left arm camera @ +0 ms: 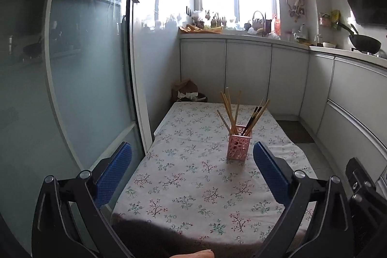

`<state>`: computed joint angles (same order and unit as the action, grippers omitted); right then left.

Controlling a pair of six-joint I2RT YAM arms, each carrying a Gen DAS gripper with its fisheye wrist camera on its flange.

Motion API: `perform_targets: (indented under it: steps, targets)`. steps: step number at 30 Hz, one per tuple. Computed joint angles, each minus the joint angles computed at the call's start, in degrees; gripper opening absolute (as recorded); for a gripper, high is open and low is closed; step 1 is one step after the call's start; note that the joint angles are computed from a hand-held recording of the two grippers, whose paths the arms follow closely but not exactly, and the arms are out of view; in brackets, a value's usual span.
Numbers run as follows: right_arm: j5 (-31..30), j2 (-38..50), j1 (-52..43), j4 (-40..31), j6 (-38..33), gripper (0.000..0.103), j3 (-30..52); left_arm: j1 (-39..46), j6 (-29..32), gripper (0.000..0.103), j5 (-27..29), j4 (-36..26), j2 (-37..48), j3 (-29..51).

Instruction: Organize utensils

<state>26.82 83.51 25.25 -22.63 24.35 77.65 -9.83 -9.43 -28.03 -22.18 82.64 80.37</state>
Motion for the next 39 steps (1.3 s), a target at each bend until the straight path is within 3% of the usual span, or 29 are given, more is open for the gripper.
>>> perform_targets:
  steps: [7,21,28,39]
  targets:
    - [-0.7,2.8,-1.8,-0.1,1.5,0.097,3.7,1.3,-0.9,0.096,1.1,-0.4,1.0,2.3]
    - [-1.9,2.3,-11.3,0.3,5.6,0.097,3.1,-3.3,-0.3,0.096,4.4,0.2,7.3,8.6]
    - [-1.4,4.9,-12.9,-0.8,5.0,0.097,4.8,-4.9,0.5,0.096,4.7,-1.5,13.0,14.4]
    - [1.9,8.4,-13.0,-3.9,2.8,0.097,7.7,-6.4,1.6,0.096,4.4,-1.4,14.8,15.4]
